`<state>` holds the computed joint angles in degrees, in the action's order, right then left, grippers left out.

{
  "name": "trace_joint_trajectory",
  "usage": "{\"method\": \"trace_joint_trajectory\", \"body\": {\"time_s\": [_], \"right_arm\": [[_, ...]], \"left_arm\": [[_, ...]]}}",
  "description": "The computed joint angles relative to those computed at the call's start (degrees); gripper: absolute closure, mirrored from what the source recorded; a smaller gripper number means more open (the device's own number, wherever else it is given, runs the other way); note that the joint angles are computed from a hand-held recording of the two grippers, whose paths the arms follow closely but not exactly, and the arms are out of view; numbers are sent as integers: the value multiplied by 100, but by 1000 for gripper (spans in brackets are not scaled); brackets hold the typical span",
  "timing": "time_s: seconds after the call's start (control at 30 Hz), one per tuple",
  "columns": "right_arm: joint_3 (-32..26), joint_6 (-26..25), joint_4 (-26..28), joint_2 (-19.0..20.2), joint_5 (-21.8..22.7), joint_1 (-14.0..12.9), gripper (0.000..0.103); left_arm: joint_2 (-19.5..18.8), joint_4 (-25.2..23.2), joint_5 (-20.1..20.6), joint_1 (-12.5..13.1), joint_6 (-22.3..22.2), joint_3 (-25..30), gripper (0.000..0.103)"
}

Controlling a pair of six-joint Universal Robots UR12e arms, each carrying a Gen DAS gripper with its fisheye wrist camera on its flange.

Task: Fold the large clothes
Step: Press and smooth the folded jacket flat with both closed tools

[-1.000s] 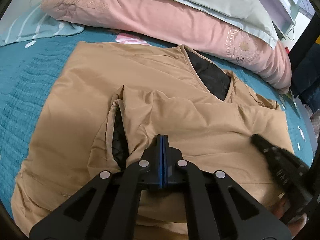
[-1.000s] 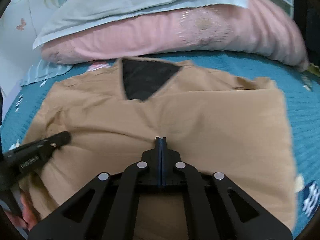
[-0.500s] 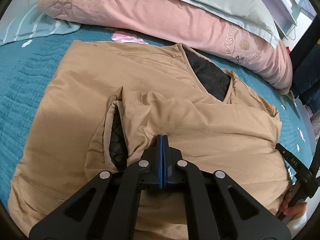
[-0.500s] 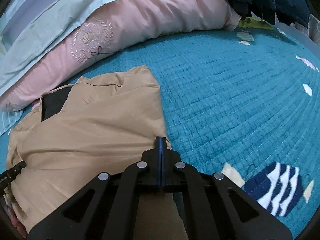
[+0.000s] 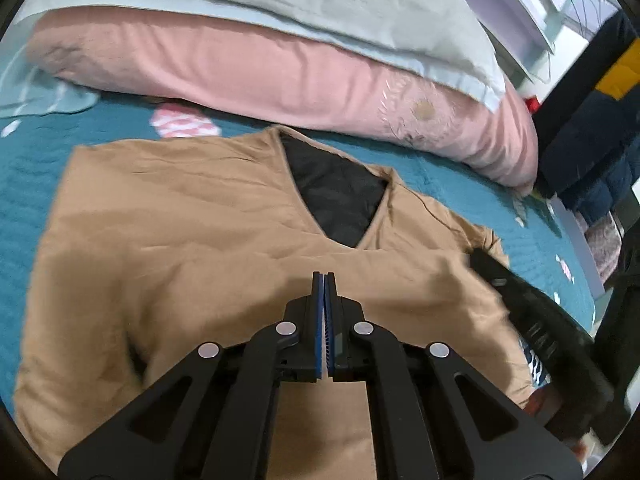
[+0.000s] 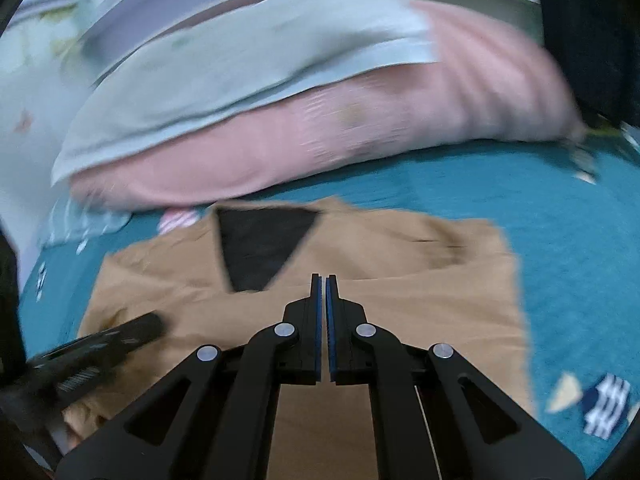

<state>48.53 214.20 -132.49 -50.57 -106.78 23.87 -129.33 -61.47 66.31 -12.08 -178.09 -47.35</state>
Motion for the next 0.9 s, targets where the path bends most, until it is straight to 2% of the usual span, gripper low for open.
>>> {"method": "trace_joint_trajectory", "body": {"time_s": [0.07,0.13,0.3,0.4,0.6,0.73,0.83,0.9], "right_arm": [[-192,-181,207,140,118,16,101],[-187,-203,455,171,-19,9,101],[704,271,335,-298,-289,-175,103],[1118,382,369,-566,-482,-276,103],[1408,746,667,-871,-832,-270,103],[1449,1123,328,-987,-935,-101,101],[1148,944,345,-862,-927,85,101],[936,801,361,-745,-639,166,101]], "left_arm": [[-122,-210,124,-38,29,142,100],[-175,-298,188,-34,59,146,100],[-82,-57,359,52,140,-68,100],[-54,54,633,99,176,-105,100],[90,108,841,224,-322,-192,100],[342,378,627,224,-268,-483,100],[538,547,399,190,-285,-727,100],[644,565,219,150,-205,-872,100]]}}
